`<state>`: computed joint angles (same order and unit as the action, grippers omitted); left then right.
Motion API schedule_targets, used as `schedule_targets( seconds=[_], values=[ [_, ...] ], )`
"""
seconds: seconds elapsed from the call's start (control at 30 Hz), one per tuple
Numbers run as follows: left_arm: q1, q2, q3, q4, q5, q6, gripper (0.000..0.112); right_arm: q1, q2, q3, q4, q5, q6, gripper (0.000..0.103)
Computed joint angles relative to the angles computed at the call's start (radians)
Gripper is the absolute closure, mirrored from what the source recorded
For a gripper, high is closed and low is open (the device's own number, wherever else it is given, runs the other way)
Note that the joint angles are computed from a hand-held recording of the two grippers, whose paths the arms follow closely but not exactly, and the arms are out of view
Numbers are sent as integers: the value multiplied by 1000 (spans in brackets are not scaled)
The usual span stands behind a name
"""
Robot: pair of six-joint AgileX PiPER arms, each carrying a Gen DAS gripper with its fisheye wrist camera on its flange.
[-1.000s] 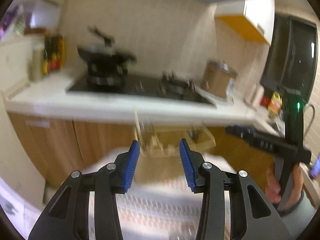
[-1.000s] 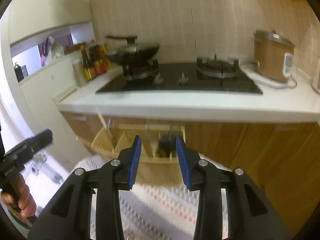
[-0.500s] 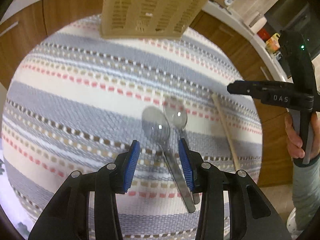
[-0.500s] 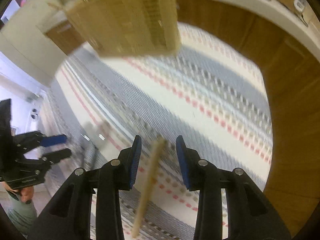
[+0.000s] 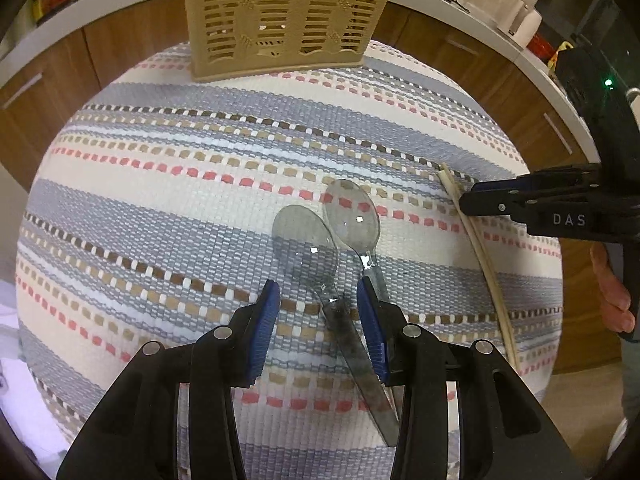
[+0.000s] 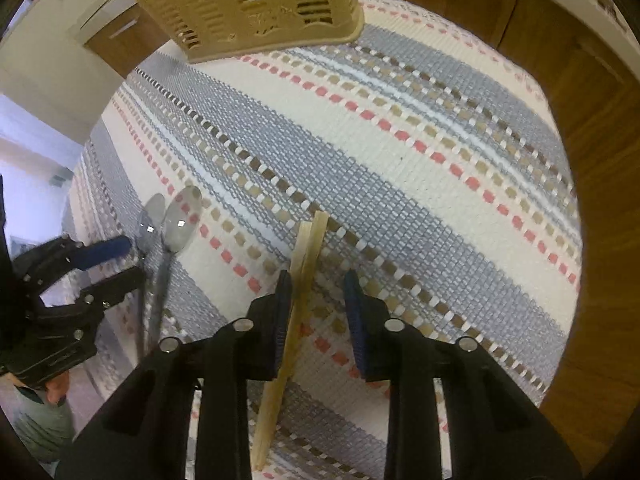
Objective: Organize utensils
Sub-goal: 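Grasp a clear spoon handle with the left tool while the right tool grasps a chopstick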
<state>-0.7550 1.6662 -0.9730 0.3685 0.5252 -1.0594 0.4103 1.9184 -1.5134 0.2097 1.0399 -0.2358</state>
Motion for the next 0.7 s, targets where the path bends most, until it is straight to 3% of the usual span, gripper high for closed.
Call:
schedule_targets(
  seconds=[0.03, 0.3, 0.53, 0.63, 0.7],
  values=[
    [-10, 12, -14, 23, 14, -16, 74, 18, 1, 15, -2, -19, 10, 88],
    [-47, 76, -88, 115, 105, -53, 79, 53, -18, 44, -78, -40, 53, 89],
    [-17, 57, -81, 46, 115, 12, 80, 102, -22, 39, -177, -28, 95, 91],
    [-34, 52, -82, 74, 159, -1, 95, 100, -26, 50, -179, -32, 92, 98],
    [-3, 40, -69, 41, 130, 36, 100, 78, -24, 45, -163, -33, 86, 98]
  ],
)
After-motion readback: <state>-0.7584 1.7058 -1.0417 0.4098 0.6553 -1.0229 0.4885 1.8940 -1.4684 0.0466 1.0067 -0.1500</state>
